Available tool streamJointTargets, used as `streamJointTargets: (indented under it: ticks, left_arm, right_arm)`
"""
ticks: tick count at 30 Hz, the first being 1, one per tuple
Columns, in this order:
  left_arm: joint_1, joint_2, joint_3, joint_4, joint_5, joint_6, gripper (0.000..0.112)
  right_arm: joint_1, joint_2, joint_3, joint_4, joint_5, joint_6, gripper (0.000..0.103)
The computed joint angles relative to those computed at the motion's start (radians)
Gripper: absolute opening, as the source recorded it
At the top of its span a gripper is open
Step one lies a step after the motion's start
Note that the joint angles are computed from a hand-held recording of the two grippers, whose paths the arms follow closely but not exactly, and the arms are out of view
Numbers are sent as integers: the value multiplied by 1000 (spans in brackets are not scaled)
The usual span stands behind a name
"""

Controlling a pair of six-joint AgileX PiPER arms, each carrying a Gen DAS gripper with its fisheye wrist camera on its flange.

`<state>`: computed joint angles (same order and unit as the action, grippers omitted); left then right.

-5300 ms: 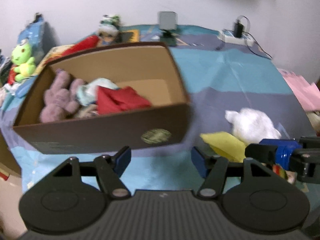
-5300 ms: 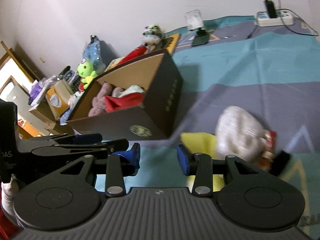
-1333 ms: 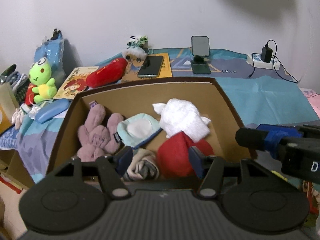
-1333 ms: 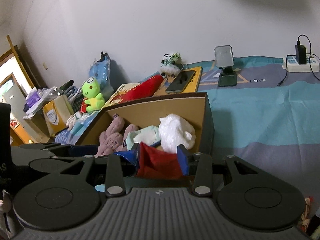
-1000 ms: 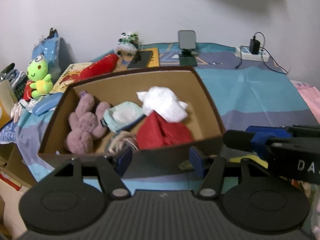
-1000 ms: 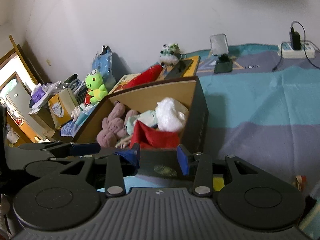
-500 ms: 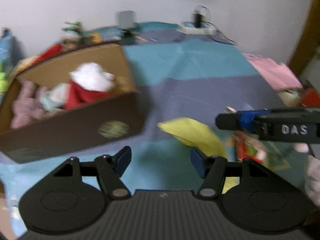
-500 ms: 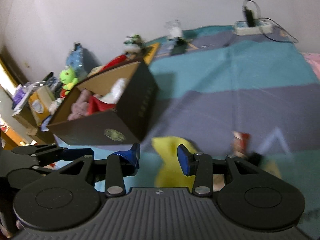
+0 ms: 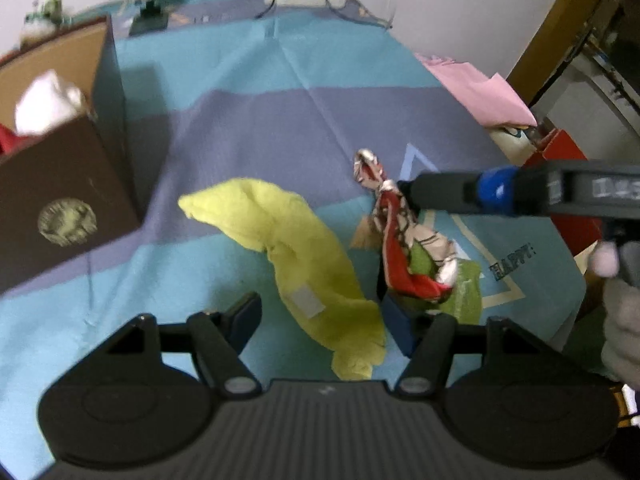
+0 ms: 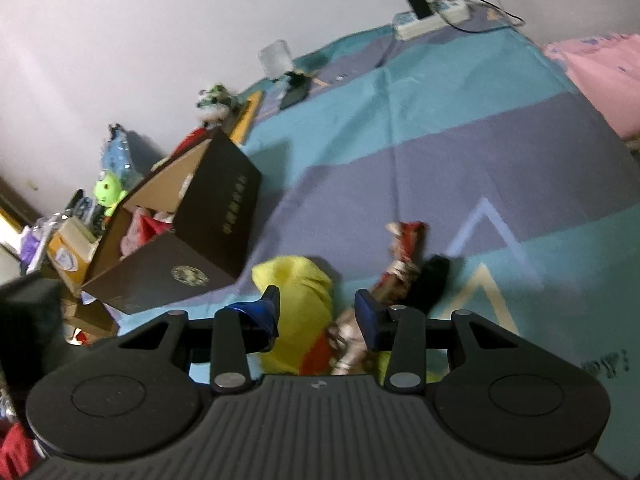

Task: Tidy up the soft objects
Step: 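Move the right tool to the yellow cloth and grasp it, then carry the yellow cloth into the box and open the right tool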

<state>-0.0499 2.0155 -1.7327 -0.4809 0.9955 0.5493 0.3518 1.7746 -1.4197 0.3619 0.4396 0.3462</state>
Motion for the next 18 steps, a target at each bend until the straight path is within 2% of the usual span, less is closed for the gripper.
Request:
streamJointTargets:
  ticks: [4, 7, 9, 10, 13, 15, 18]
  left_arm:
    - [20, 45, -32, -22, 7, -26, 65]
    - [33, 46, -17, -25, -19, -33, 65]
    - [31, 47, -10, 2, -42, -45, 57]
    - [31, 53, -17, 9, -35, -47, 57]
    - [41, 61, -21, -11, -22, -21, 46]
    - [48, 51, -5, -32, -24, 10, 31]
    - [70, 49, 1, -84, 2, 74, 16]
  right_arm:
    - [6, 58, -81, 69, 26, -101, 25]
    - [16, 132, -179, 75, 83, -126, 25]
    - [25, 186, -250, 49, 132, -99, 25]
    - [28, 216, -290, 33, 164, -79, 25]
    - [39, 302, -416, -26, 277, -11, 25]
    - [42, 346, -479, -25, 336, -1, 25]
    - [47, 374, -526, 11, 377, -23, 27]
